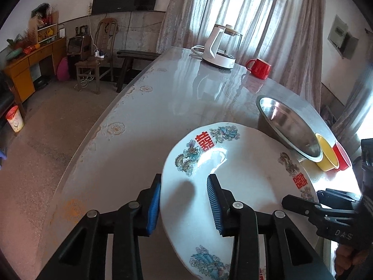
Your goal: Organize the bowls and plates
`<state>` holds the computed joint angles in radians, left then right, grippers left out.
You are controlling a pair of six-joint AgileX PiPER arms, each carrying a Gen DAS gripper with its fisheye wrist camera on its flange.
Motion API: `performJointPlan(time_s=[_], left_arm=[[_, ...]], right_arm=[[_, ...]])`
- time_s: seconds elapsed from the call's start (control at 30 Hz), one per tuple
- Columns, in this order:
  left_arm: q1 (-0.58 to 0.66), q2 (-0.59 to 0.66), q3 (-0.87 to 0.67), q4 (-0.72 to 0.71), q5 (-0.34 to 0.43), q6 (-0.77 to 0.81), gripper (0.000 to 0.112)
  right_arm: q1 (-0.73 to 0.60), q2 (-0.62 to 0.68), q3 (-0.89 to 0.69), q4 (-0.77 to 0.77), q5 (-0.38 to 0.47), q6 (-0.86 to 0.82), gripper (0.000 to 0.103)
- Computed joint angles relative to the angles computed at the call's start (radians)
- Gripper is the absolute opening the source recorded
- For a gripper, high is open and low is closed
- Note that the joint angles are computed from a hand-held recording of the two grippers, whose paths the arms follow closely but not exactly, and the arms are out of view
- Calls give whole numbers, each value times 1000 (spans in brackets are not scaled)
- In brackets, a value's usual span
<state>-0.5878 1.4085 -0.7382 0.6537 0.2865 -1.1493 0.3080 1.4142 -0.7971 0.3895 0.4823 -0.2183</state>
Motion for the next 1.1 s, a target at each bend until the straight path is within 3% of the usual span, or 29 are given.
performJointPlan(time_s=[0.13,0.23,0.53,0.67,1.1], left_arm=[[-8,-14,33,54,-20,-65,36],[-23,-36,63,124,-31,-139,36],[-68,-58,92,191,-23,-230,35],[-95,-58,90,267,-3,-305,35],[-115,-105,118,343,3,-402,34]], right_arm=[[22,-40,20,-43,-3,29,33],[97,-96,53,-245,-29,208,33],[215,-197,114,-466,-54,453,32],[289,-209,130,-679,-48,673,32],[283,-253,160,-670,-52,682,31]])
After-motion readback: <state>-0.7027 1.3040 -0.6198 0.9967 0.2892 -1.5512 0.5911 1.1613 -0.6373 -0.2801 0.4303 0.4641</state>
